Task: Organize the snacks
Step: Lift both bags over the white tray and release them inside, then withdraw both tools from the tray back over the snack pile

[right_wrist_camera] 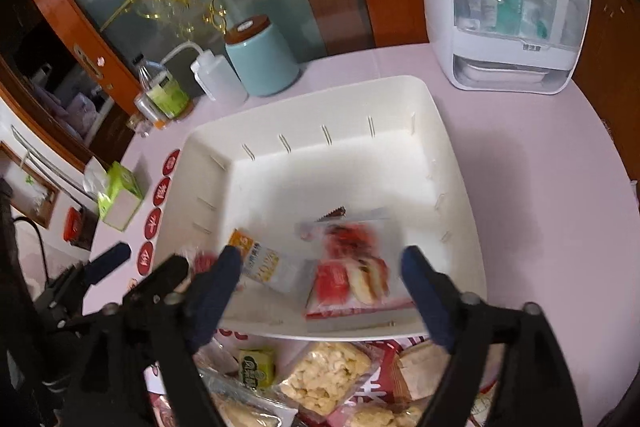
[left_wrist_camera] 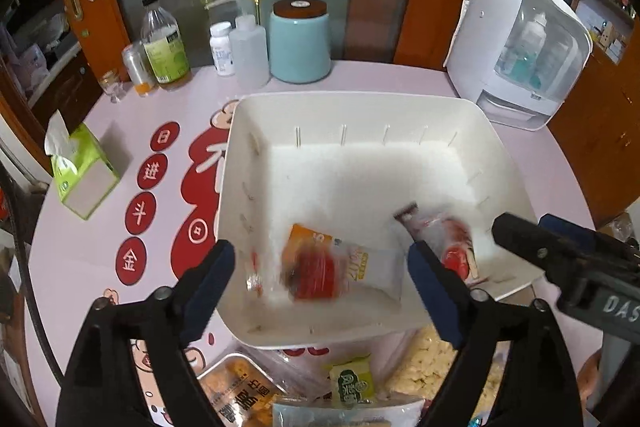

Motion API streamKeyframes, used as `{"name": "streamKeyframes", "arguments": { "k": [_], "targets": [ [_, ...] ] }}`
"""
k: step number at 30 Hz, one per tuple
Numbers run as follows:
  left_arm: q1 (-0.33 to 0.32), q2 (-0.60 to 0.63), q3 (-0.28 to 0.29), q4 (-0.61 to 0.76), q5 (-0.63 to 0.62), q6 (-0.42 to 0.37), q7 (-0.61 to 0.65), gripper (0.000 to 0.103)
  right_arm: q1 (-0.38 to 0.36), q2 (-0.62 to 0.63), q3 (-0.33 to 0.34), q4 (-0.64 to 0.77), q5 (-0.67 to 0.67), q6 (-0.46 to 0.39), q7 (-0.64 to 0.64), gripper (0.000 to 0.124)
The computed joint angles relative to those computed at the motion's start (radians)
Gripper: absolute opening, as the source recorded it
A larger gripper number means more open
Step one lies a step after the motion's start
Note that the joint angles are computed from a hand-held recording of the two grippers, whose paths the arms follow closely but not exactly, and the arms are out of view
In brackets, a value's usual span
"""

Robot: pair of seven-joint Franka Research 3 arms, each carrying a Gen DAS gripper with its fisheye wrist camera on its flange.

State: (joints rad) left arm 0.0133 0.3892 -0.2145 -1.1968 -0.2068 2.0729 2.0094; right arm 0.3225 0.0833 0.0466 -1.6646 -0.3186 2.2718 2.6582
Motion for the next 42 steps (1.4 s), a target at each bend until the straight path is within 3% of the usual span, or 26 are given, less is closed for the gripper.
{"name": "streamKeyframes", "arguments": {
  "k": [8,16,26,38,42],
  "targets": [
    [0.023,-0.081,0.008,-0.085,-0.014,0.013,0.059,0.094,0.009,-0.042,0.017,-0.019,-0.003,-0.018,0.006,0.085],
    [0.055,-0.249,0.04,-0.228,-0.104,0.019,0.204,0.095,0.035,-0.1,0.064,-0.002,-0.061,-0.105,0.041,0.085],
    [0.069,-0.455,0.151,-0.352,-0.274,-0.04,0.376,0.103,0.072,-0.175,0.138,0.013,-0.141,-0.198,0.087,0.085],
    [0.066,-0.62,0.288,-0.471,-0.335,-0.068,0.499,0.103,0.135,-0.216,0.241,0.053,-0.302,-0.325,0.155,0.085],
    [0.072,-0.647,0.323,-0.501,-0.35,-0.083,0.542,0.103,0.16,-0.216,0.253,0.047,-0.314,-0.329,0.153,0.085]
  ]
}}
